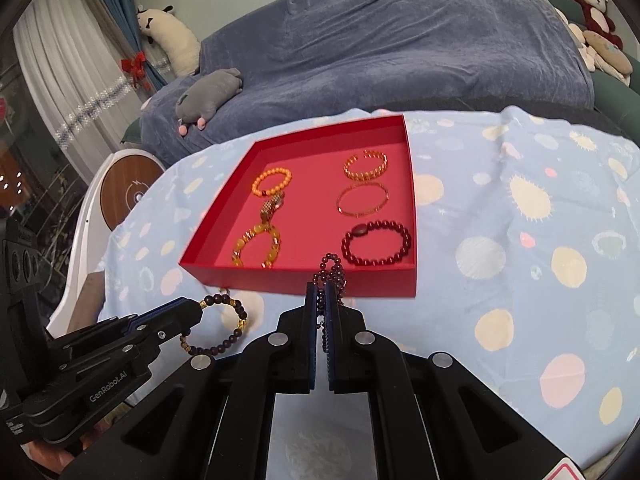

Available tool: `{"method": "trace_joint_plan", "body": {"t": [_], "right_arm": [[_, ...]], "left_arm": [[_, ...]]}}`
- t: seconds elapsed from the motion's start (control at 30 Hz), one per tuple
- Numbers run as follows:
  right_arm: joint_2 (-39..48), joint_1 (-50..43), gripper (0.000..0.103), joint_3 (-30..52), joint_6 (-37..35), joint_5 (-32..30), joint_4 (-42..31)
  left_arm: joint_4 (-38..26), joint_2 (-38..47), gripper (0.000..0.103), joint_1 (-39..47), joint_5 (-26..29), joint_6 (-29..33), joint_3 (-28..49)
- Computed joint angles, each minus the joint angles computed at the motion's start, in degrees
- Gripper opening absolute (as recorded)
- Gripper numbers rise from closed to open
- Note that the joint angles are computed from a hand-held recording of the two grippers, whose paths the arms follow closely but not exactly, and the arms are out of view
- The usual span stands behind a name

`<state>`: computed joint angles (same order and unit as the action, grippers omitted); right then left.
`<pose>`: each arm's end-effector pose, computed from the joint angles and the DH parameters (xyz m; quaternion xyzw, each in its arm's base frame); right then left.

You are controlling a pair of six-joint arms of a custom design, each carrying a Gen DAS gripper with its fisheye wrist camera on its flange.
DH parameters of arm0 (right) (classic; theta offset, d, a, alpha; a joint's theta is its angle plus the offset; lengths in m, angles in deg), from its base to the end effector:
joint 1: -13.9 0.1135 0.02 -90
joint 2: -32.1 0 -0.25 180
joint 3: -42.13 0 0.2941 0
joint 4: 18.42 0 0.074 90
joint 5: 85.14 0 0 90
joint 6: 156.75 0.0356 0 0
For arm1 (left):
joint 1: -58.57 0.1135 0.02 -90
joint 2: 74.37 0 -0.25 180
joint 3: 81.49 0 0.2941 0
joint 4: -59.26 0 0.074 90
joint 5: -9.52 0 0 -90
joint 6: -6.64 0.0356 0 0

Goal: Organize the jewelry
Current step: 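Lift both bracelets into the red box and open both tools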

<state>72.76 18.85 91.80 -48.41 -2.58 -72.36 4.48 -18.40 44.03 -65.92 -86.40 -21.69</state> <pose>0.1971 0.0217 0.2453 0.0828 0.9183 0.1359 0.3625 0.2319 -0.0694 0.2561 0.1358 0.9260 -0.1687 0.3094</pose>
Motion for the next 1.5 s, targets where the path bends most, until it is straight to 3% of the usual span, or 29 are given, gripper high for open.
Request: {"method": "trace_joint_plan", "body": {"t": [0.63,0.97,1.4,1.43,1.5], "right_arm": [[22.81,-3.35,0.004,14.50,-2.36,-3.60,12.38],[32.84,-1.53,0.004,17.30,-2.04,-2.90,15.66],[36.60,-0.23,0.005,17.13,-1.75,-1.49,18.65],[36.50,0.12,0.009,17.09,-1.88,-0.78,18.91],[36.45,0.59,0.013,17.27,-2.08,0.20,18.84]], "left_arm": [[6.57,23.76,0.008,-0.93,0.85,-2.62,21.70],[8.28,30.15,0.008,-1.68,-1.33,-3.04,22.31],[9.20,33.71,0.008,0.05,-1.29,-2.85,22.56],[9.57,33.52,0.008,0.13,-1.26,-2.94,22.27],[10.65,32.78,0.018,0.08,-2.95,-3.11,21.37]]}}
